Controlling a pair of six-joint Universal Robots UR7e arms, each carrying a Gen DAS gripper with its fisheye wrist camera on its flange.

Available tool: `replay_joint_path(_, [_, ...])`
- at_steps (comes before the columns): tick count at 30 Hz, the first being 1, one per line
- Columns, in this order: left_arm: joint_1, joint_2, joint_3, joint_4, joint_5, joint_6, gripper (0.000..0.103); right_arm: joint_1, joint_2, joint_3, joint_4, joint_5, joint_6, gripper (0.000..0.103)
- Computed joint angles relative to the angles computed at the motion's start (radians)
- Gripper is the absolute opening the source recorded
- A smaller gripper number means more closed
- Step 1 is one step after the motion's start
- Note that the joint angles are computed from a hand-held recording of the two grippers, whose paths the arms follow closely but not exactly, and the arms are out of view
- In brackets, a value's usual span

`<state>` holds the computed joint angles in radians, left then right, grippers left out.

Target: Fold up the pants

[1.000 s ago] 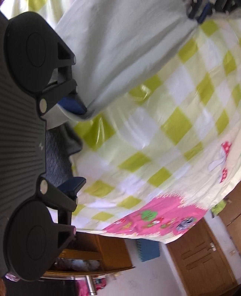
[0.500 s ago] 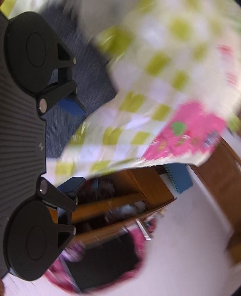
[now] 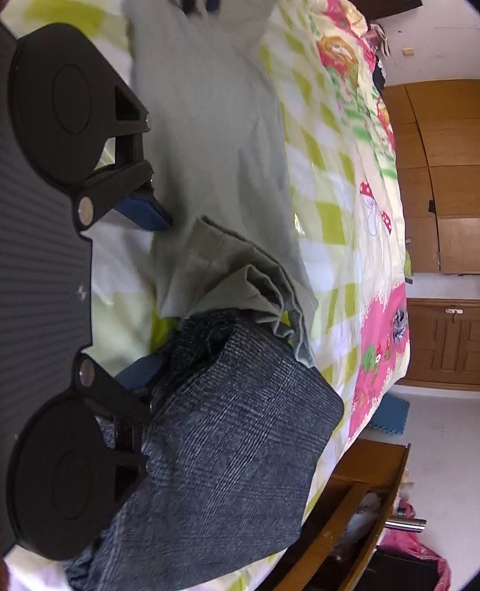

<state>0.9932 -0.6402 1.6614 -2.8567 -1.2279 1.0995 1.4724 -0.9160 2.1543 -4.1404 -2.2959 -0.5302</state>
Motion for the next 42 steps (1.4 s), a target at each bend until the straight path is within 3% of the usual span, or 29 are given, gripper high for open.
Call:
replay_joint_path(3, [0.001,-0.015,0.023,-0.001,-0.005,-0.006,0.037,0.006,-0.007,0.010,-0.022,0.012,0.062,0.071])
replay_joint_path(5, [0.004,-0.024,0.031,0.005,-0.014,-0.020,0.037,0.018,-0.008,0.029,-0.048,0.021,0.078,0.055])
replay_joint_path(8, [0.010,-0.031,0.029,0.028,-0.034,-0.053,0.037,0.039,0.021,0.012,-0.112,-0.004,0.051,0.053])
replay_joint_path(13, [0.012,-0.032,0.030,0.034,-0.047,-0.080,0.037,0.005,0.033,-0.058,-0.128,0.039,0.154,0.047])
replay_joint_path(15, [0.012,-0.041,0.034,0.050,-0.056,-0.084,0.037,0.004,0.034,-0.072,-0.127,0.018,0.183,0.027])
replay_joint_path(16, [0.013,-0.044,0.037,0.052,-0.059,-0.082,0.038,0.001,0.019,-0.052,-0.116,0.034,0.234,0.004])
replay_joint_path(17, [0.013,-0.047,0.040,0.055,-0.063,-0.078,0.038,-0.006,-0.001,-0.021,-0.116,0.076,0.292,0.005])
replay_joint_path(20, [0.018,-0.049,0.050,0.043,-0.071,-0.073,0.038,0.006,-0.004,0.000,-0.162,0.105,0.326,0.005])
replay_joint_path(24, [0.023,-0.046,0.051,0.025,-0.074,-0.117,0.038,-0.048,-0.080,0.046,-0.129,0.277,0.568,0.005])
replay_joint_path(26, [0.029,-0.050,0.056,0.017,-0.081,-0.124,0.041,-0.046,-0.115,0.060,-0.150,0.348,0.604,0.005])
replay_joint_path(30, [0.047,-0.060,0.058,0.009,-0.097,-0.153,0.045,0.050,-0.154,0.025,-0.121,0.333,0.541,0.005])
replay_joint_path(35, [0.088,-0.136,0.101,-0.017,-0.131,-0.197,0.046,0.205,-0.071,-0.121,0.037,0.269,0.369,0.005])
replay_joint_path(40, [0.158,-0.253,0.158,-0.032,-0.129,-0.267,0.046,0.292,0.126,-0.359,0.394,0.299,0.289,0.005])
replay_joint_path(42, [0.185,-0.296,0.186,-0.057,-0.115,-0.268,0.047,0.326,0.237,-0.472,0.523,0.290,0.206,0.005])
